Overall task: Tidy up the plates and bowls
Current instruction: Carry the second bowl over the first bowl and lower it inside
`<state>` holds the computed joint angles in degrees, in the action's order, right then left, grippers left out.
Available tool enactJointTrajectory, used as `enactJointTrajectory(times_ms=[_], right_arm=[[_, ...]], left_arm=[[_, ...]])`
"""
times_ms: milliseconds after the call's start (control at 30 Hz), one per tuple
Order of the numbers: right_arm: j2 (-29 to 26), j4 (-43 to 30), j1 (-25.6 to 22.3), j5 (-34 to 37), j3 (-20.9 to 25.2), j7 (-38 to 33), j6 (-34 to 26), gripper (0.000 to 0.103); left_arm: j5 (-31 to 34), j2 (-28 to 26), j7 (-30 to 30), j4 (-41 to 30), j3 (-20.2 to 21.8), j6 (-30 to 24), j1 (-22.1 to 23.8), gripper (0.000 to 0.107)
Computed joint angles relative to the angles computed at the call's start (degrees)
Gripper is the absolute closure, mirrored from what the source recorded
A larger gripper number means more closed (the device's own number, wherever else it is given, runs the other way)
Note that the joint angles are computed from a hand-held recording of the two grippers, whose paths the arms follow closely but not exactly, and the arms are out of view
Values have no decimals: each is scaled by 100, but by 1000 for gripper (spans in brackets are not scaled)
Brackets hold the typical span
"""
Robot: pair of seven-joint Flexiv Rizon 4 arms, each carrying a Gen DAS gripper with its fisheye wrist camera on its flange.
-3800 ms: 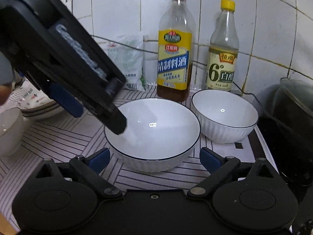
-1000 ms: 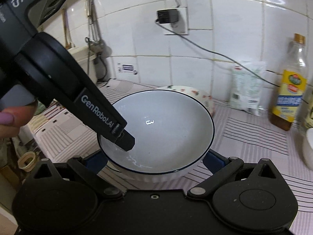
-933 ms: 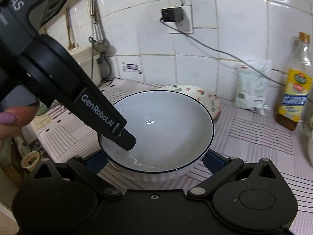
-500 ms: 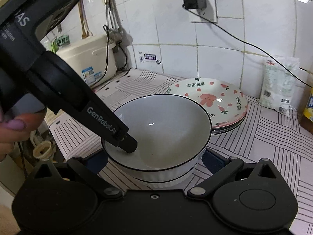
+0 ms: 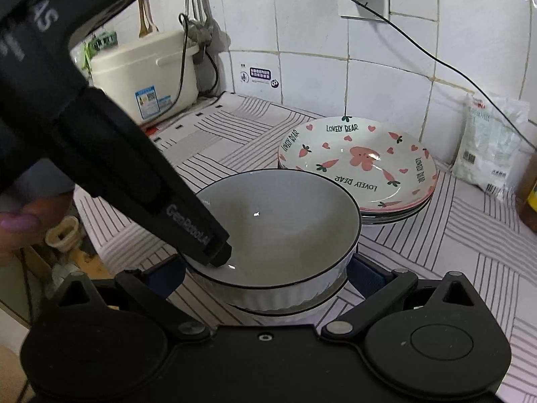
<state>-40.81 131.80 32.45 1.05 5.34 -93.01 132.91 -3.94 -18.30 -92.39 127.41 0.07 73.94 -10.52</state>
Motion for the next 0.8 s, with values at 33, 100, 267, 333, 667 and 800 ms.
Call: enactJointTrajectory(times_ms=[33, 100, 267, 333, 667, 800], right_arm=[[7, -28, 127, 119, -84, -48, -66, 0], [24, -81, 282, 266, -188, -105, -202, 0], [14, -172, 897, 831, -639, -434, -432, 0], [23, -178, 969, 927, -682, -533, -475, 0], [112, -206, 964, 1033, -650, -477, -676, 0], [123, -91, 693, 923, -407, -374, -346, 0]], left_arm=[[-16, -15, -3, -11, -5, -15, 9, 87], [-71, -47, 23, -21, -33, -33, 45, 87], [-31, -76, 39, -74, -5, -91, 22, 86], [37, -104, -19, -113, 39, -102, -23, 86], [143, -6, -74, -35, 40, 4, -33, 80], [33, 185, 75, 81, -55, 54, 6, 74]])
